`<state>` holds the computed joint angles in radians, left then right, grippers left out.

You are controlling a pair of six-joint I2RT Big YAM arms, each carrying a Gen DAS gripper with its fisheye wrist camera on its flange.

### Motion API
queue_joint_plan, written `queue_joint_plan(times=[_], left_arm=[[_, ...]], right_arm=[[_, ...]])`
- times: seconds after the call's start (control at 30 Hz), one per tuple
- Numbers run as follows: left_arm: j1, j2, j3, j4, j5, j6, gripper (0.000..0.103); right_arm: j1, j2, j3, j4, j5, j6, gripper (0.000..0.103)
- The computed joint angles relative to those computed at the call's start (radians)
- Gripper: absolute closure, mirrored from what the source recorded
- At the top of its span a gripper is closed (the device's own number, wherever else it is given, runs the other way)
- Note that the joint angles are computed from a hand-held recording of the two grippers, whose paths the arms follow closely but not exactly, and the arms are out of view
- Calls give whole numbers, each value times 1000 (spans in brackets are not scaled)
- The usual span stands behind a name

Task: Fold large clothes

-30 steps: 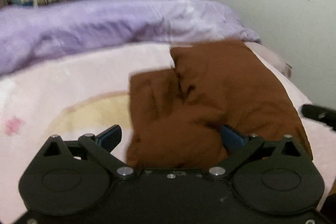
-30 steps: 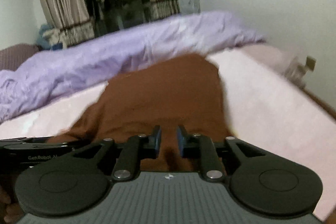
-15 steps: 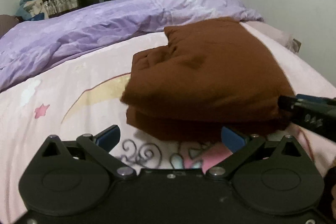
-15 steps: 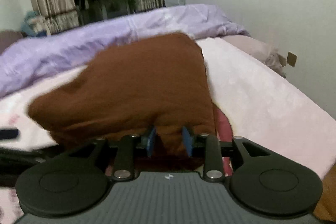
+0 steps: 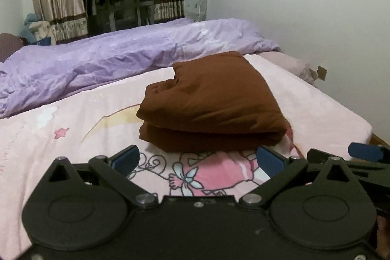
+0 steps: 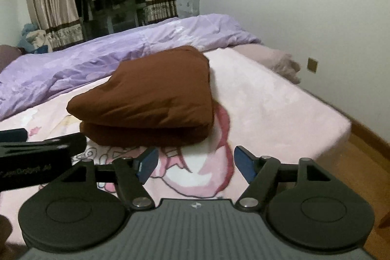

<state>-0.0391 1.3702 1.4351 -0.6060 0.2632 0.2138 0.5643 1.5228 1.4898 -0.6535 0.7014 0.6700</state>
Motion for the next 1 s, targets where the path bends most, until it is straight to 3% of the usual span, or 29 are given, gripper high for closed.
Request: queue_joint_plan(times=[0.27, 1.0], left_arm=[[-1, -10, -13, -19, -16, 6, 0], [-5, 2, -16, -78, -63, 6, 0]], right_arm=[[18, -5, -1, -18, 34, -11, 19], [28, 16, 1, -56, 12, 9, 20]])
